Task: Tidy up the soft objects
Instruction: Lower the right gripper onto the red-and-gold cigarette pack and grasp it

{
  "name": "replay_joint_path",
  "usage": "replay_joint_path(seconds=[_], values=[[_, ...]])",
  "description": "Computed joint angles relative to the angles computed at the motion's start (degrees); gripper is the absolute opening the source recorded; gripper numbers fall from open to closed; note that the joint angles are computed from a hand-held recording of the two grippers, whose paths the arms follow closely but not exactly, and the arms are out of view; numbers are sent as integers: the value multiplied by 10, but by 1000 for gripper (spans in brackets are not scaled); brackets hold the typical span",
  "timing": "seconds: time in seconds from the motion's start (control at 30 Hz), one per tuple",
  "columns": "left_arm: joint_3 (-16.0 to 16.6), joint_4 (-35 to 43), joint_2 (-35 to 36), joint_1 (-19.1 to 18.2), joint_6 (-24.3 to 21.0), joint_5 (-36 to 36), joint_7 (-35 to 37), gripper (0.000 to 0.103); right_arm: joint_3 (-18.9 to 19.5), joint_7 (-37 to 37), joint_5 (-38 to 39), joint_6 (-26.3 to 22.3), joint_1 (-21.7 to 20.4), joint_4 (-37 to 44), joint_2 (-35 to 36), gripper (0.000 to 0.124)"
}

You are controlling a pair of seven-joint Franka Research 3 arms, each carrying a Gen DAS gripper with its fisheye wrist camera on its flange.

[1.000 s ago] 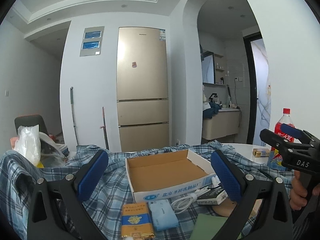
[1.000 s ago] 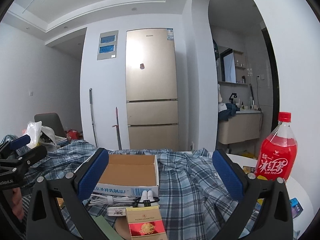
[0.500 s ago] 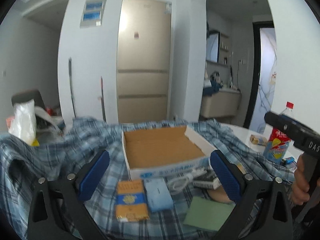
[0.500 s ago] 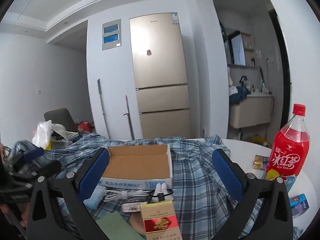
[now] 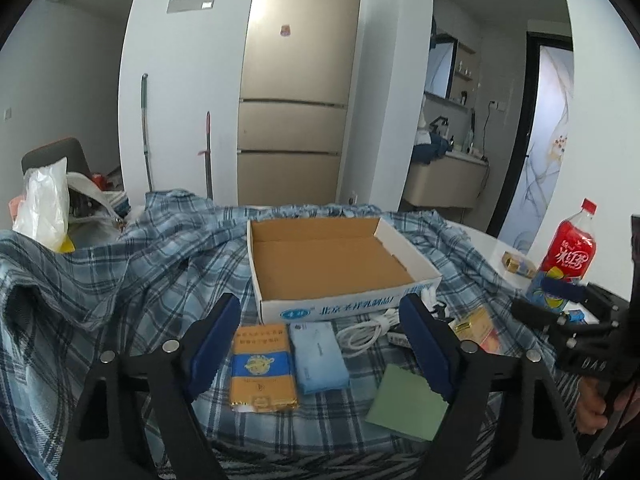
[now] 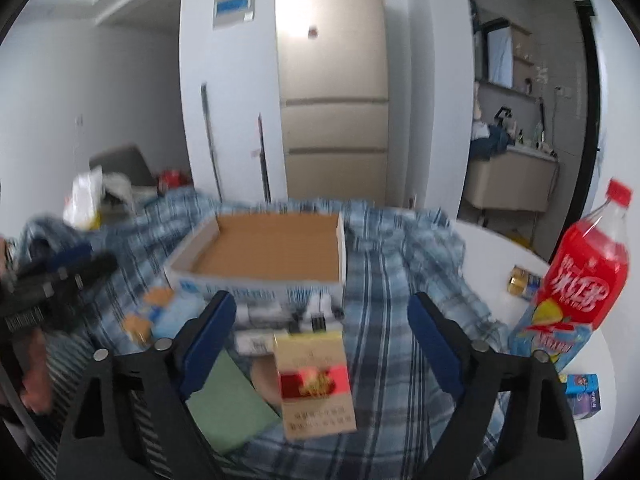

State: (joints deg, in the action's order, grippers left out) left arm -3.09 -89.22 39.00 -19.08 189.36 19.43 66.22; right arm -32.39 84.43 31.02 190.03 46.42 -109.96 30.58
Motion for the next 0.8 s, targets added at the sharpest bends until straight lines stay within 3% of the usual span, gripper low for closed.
replay_joint_path(seconds=[0.1,0.27,0.3,0.43,0.63,0.8], values=[[-6,10,6,4,-21,-3,-2,84,20,1,-25,-66,-30,13,-3,79],[4,27,16,-3,-48,-2,-12,84,173,-32,-36,-125,-181,39,-17,77],[1,31,19,-1,-52,1,-12,84,183,-32,-42,-135,-192,43,-16,77],[-15,38,24,8,-67,11,-4,84,179,-4,-83,-158,-195,55,-9,76],[-78,47,32,50,-90,14,37,83,226,13,-113,-196,-245,75,2,70],[-89,50,34,54,-101,6,58,83,250,35,-147,-204,-270,79,3,68]])
